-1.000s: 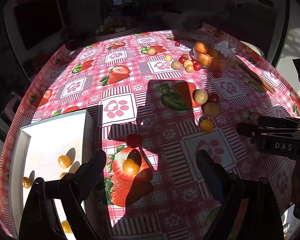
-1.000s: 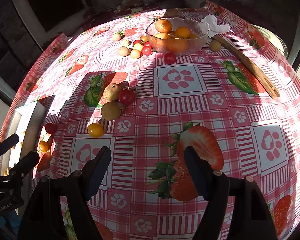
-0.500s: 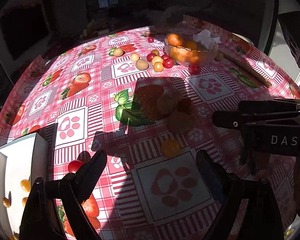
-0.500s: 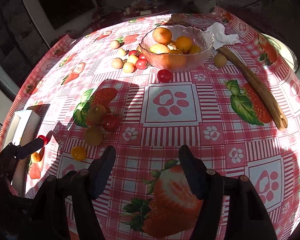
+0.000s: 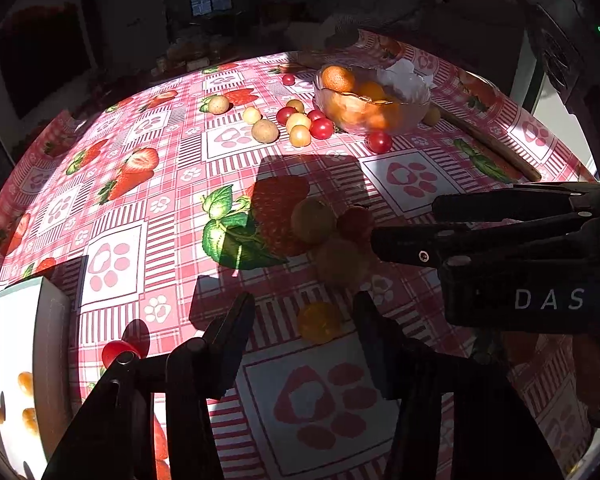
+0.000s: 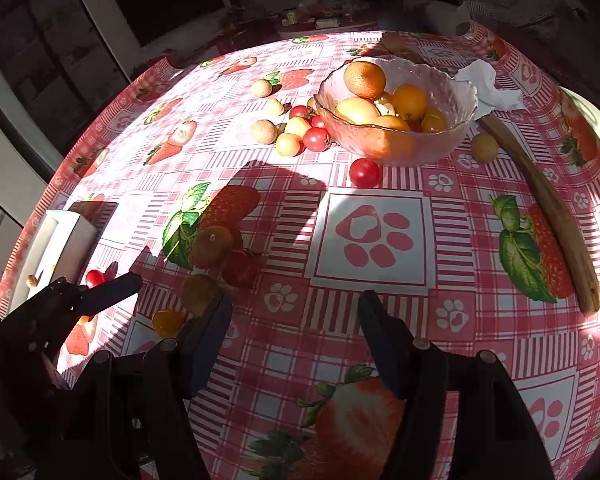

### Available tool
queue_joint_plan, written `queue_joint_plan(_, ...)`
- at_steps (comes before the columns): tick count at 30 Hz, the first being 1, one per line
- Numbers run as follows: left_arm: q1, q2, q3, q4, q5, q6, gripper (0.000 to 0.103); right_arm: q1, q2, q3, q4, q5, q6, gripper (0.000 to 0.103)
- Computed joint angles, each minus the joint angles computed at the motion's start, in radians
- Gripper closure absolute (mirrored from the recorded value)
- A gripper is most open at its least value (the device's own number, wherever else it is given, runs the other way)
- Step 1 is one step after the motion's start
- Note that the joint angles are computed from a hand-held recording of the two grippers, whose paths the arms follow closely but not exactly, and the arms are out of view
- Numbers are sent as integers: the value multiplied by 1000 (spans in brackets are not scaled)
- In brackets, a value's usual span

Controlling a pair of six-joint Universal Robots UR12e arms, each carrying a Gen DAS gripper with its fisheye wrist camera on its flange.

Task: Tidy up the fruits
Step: 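Close the right gripper on a red tomato while the left grasps a yellow one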

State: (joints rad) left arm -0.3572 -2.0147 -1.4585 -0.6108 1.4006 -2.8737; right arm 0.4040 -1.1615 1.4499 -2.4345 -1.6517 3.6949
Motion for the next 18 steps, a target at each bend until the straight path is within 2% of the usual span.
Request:
queue_joint_plan(2, 1, 2, -4, 1, -19, 24, 69, 1, 10, -12, 0, 1, -19, 36)
queue_joint_plan(7, 3, 5, -7, 3, -23, 34, 70, 6, 37, -49, 9, 2, -63, 45)
queue_joint_plan(9, 7, 5, -6, -1, -33, 27, 70, 11, 46, -64, 21, -10, -89, 57)
queue_joint_plan(11, 8, 4, -5, -1, -37, 23, 70, 16, 54, -78, 39, -21, -108, 80)
queue_joint_plan(13, 8, 3, -4, -1, -36, 19, 70, 18, 52, -74, 28, -19, -103, 80)
queue_joint_plan(18, 10, 3, -5, 0, -44, 13, 70, 9, 16, -14, -19, 11, -13, 80)
